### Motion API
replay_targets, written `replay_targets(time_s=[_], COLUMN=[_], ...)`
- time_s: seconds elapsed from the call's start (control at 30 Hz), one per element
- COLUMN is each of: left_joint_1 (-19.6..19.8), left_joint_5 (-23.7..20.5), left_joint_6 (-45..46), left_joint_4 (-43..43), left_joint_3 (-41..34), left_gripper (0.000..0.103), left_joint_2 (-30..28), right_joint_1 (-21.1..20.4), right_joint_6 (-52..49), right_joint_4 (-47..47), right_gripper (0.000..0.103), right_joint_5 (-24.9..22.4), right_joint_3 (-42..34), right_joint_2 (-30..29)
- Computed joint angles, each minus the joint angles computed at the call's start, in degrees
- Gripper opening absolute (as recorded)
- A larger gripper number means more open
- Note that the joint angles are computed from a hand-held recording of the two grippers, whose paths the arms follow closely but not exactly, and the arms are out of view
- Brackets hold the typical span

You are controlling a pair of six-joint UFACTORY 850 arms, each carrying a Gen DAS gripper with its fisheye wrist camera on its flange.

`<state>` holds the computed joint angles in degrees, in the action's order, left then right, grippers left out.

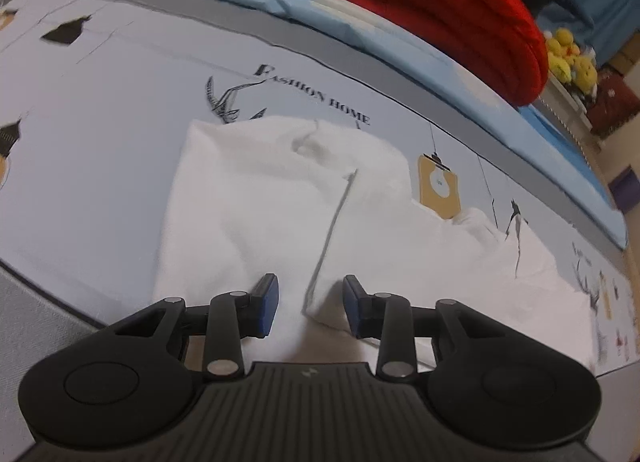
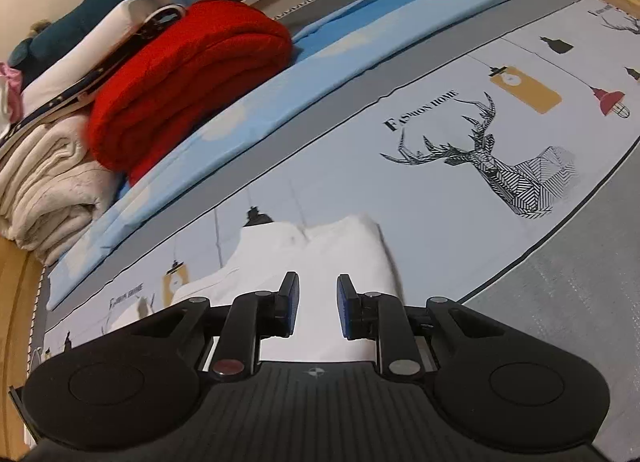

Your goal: Fold small clothes

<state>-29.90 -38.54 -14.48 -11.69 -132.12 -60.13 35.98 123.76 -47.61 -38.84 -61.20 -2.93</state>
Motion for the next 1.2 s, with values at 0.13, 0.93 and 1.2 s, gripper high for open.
replay_targets(time_s=[0.13,0.93,1.2], left_joint_1=[0.12,4.25,3.76], left_joint_5=[-2.12,-2.83,-4.96], left_joint_6=[3.12,-1.2,-3.14], left_joint_4=[-0.76,2.66,5.3], left_joint_3=[-2.01,9.8,7.41], left_gripper=[0.0,0.041,0.04], left_joint_2=[-0.18,9.08,6.49], right_joint_1=[-1.27,-4.03,-4.69], right_joint_6=[-0.55,-6.9,17.29], right_joint_4=[1.77,28.45,11.86], right_gripper=[0.022,0.032,0.033], right_joint_5=[1.41,17.66,24.33], right_joint_3=[0.2,-0.62,3.54], right_joint_2=[-0.64,-7.75,-6.43])
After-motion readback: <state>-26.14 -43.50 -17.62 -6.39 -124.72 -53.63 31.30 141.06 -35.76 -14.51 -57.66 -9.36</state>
